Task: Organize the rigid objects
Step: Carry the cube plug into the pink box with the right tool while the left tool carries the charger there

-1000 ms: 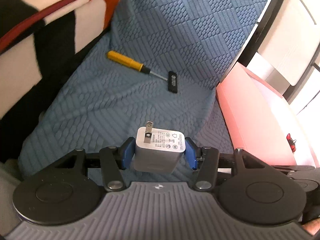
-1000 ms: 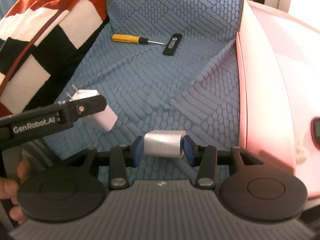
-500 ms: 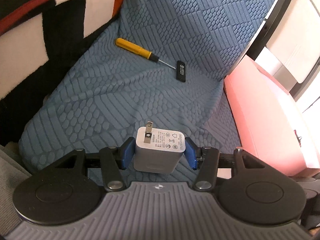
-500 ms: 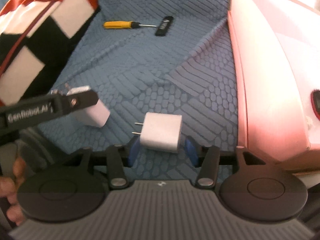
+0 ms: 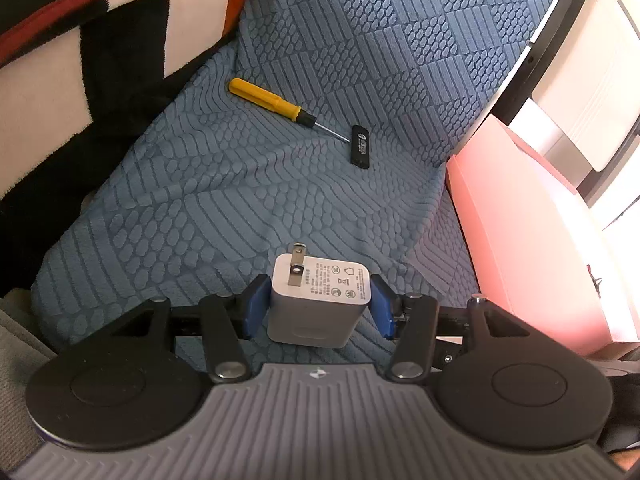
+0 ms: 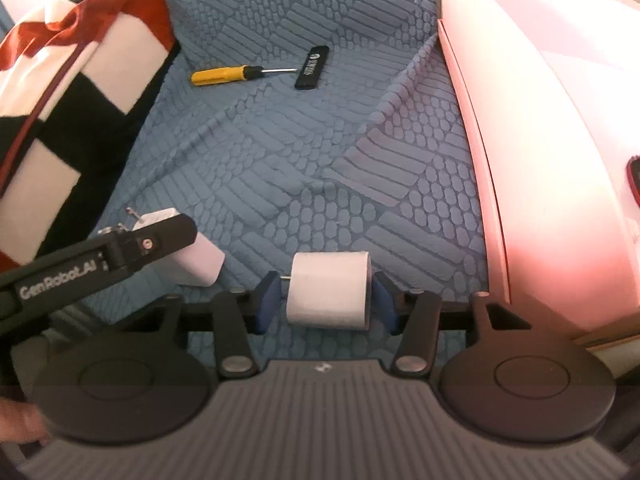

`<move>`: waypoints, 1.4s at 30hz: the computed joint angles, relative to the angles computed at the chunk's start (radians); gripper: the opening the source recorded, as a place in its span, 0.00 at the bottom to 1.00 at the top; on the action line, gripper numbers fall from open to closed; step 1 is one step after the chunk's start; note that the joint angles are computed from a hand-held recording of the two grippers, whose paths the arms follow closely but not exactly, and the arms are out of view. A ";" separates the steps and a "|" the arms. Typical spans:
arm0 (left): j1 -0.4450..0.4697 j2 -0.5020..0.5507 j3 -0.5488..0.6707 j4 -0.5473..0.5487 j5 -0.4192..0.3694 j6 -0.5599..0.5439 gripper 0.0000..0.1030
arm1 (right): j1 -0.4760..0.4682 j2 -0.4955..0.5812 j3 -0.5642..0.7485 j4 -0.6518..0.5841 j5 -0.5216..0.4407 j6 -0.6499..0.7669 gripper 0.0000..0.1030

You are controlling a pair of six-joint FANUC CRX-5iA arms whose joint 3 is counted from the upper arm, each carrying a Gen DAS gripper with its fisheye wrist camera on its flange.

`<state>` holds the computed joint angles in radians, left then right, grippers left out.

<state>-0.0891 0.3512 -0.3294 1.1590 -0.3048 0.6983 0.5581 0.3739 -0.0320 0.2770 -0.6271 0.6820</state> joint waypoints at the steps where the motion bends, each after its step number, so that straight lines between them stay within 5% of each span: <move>1: 0.001 0.002 0.002 0.001 -0.003 0.001 0.57 | 0.000 0.000 -0.002 0.004 0.002 -0.006 0.46; 19: -0.010 0.003 0.009 0.058 -0.010 -0.057 0.57 | 0.019 -0.021 -0.028 0.107 -0.027 -0.064 0.45; 22: 0.003 -0.006 0.027 -0.034 -0.001 0.018 0.57 | 0.021 -0.037 -0.030 0.126 -0.042 -0.071 0.45; 42: 0.037 -0.086 0.133 -0.097 -0.187 0.121 0.57 | -0.009 -0.162 0.031 0.102 -0.064 -0.001 0.45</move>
<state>-0.0522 0.2650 -0.1962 1.0616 -0.4922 0.8197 0.5492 0.2124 -0.0009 0.3795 -0.6912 0.6807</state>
